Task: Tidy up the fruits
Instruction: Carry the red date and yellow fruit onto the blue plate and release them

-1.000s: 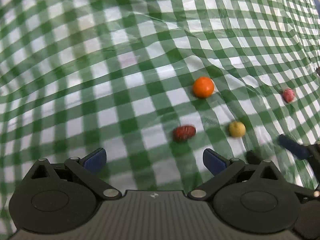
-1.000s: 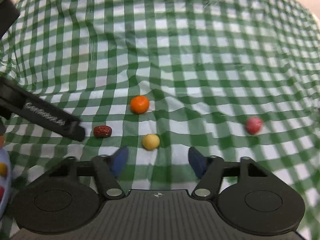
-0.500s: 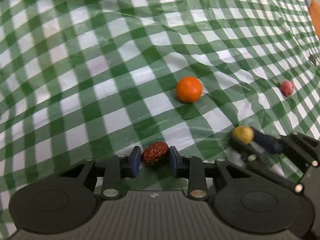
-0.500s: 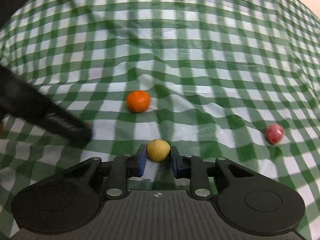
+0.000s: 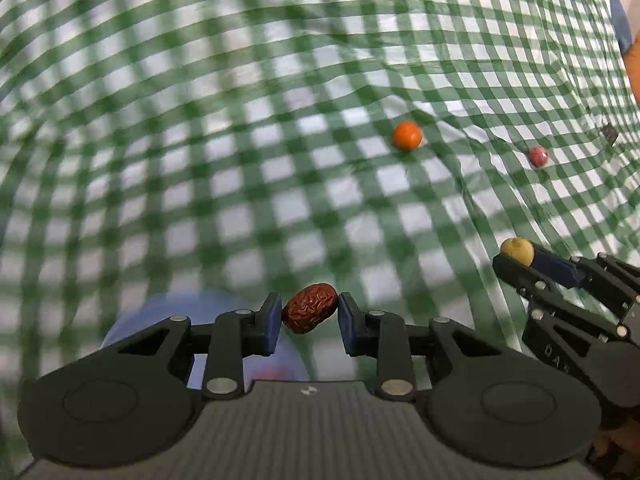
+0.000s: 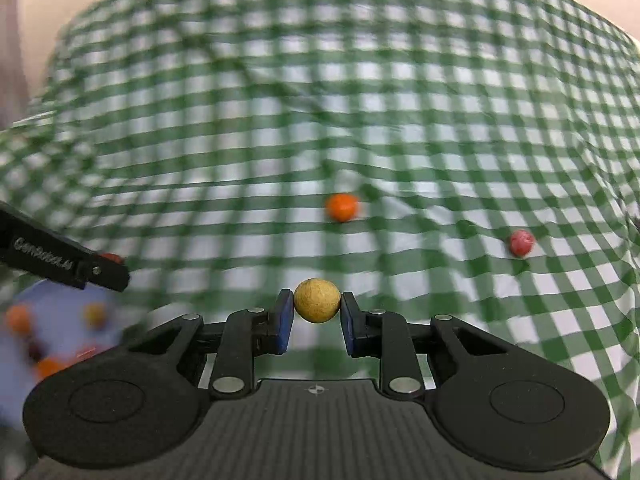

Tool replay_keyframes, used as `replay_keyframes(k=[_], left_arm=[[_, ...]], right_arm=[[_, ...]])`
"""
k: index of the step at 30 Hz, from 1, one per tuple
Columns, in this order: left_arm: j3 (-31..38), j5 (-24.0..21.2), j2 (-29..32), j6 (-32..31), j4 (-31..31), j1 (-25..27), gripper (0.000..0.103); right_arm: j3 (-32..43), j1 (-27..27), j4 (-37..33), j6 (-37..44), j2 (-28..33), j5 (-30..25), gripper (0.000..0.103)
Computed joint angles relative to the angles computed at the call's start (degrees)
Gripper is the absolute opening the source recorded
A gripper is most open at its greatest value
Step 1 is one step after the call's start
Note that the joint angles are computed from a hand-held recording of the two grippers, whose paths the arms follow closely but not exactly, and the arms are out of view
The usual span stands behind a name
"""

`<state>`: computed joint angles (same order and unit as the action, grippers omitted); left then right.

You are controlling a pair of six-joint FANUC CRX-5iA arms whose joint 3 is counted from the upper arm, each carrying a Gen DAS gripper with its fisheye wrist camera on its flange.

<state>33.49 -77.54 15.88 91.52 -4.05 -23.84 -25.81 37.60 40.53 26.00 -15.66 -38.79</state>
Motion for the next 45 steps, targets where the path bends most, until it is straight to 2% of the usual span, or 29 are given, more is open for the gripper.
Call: replay_keyframes(k=[4,8,16,18,24,30,45], left_arm=[[-7.7,-2.4,-8.7,1.7,0.0,1.5,0.034],[-13.7,-4.1,-15.5,2.9,0.6,3.1,0.034],[-22.6,-4.2,-27.2,2.6,1.1,7.3,0.034],[-24.2,-4.1,-29.4,2.6,1.2,8.0,0.034],[-28.1,-3.6,-34.2,2.4,3.3,11.0,0.034],[-30.1,-2.4,-36.5,1.8,4.8,12.7,0.034],[-31.1,-1.4,-36.9,1.7,5.7,13.6,0.034]], right_arm=[[0.4,7.7,-3.4,3.0,-5.3,-4.4,0.026],[3.3,14.6,-5.9,5.1,-7.0,-8.8,0.026],[5.3,28.2,-2.1,1.9,-9.5,-17.1,0.026],[5.9,30.2,-1.5,1.8,-9.2,-18.4,0.026],[6.9,34.2,0.6,1.1,-8.5,-20.1,0.026],[7.3,36.8,2.3,1.2,-8.5,-21.3,0.026],[7.6,37.2,1.9,1.9,-8.5,-21.8,0.026]])
